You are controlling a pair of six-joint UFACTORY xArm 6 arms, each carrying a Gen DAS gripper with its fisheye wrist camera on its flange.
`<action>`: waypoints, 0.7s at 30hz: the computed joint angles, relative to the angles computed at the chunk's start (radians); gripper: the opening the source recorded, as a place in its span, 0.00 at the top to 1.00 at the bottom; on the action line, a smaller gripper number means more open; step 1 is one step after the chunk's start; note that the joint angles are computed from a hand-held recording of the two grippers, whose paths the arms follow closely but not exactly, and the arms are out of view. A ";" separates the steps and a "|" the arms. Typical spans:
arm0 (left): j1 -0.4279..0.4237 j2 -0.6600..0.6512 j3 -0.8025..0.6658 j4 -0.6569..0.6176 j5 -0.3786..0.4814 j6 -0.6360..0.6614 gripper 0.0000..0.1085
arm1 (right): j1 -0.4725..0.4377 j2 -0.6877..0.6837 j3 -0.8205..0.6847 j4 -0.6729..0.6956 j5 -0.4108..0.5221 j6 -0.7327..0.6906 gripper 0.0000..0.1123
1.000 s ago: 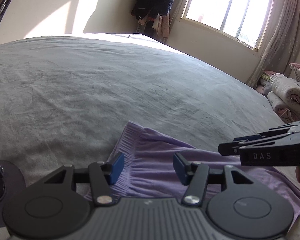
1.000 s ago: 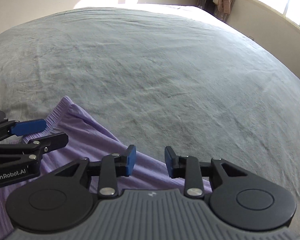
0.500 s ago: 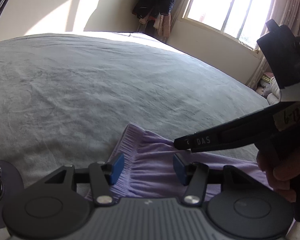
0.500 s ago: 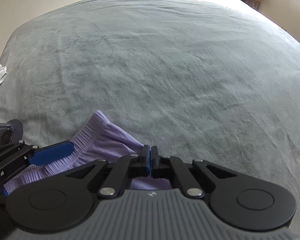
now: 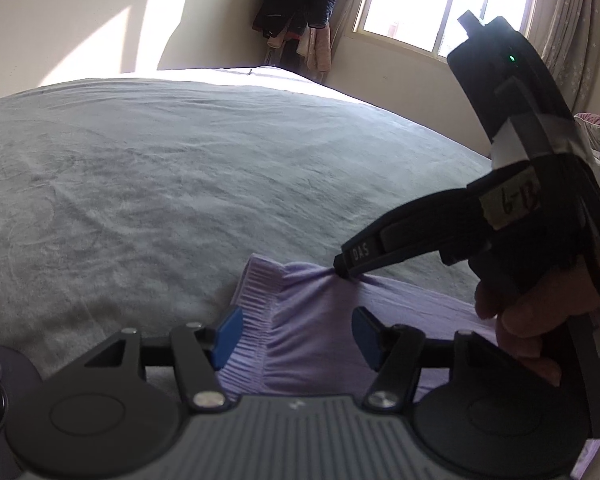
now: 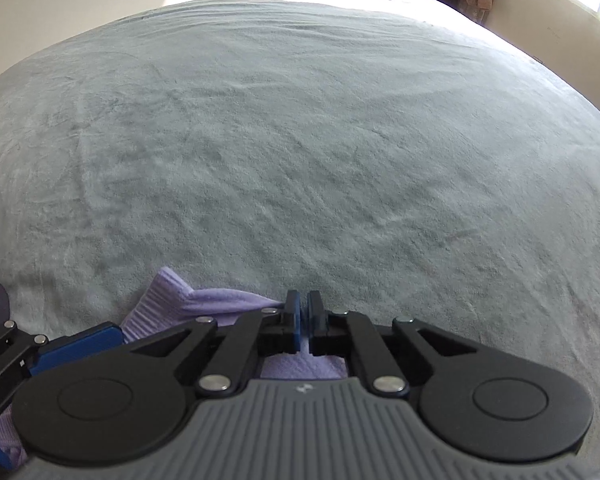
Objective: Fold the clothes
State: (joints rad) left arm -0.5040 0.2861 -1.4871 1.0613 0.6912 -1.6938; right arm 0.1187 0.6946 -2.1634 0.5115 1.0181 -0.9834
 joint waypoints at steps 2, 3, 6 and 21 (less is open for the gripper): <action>-0.001 0.001 -0.003 -0.001 0.002 0.001 0.42 | -0.008 -0.005 -0.007 -0.014 0.005 0.015 0.87; -0.001 -0.001 -0.002 -0.001 0.003 -0.003 0.42 | -0.014 -0.009 -0.009 -0.022 0.005 0.020 0.86; -0.001 -0.010 0.004 0.013 -0.007 -0.029 0.41 | -0.045 -0.038 0.012 -0.029 -0.015 0.014 0.67; -0.023 0.027 -0.026 0.127 -0.182 -0.088 0.40 | -0.271 -0.121 0.104 -0.169 -0.149 0.022 0.65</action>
State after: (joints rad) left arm -0.5265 0.3136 -1.5131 1.1885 0.5096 -1.7814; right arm -0.1525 0.5734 -2.0592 0.3422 0.8696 -0.9618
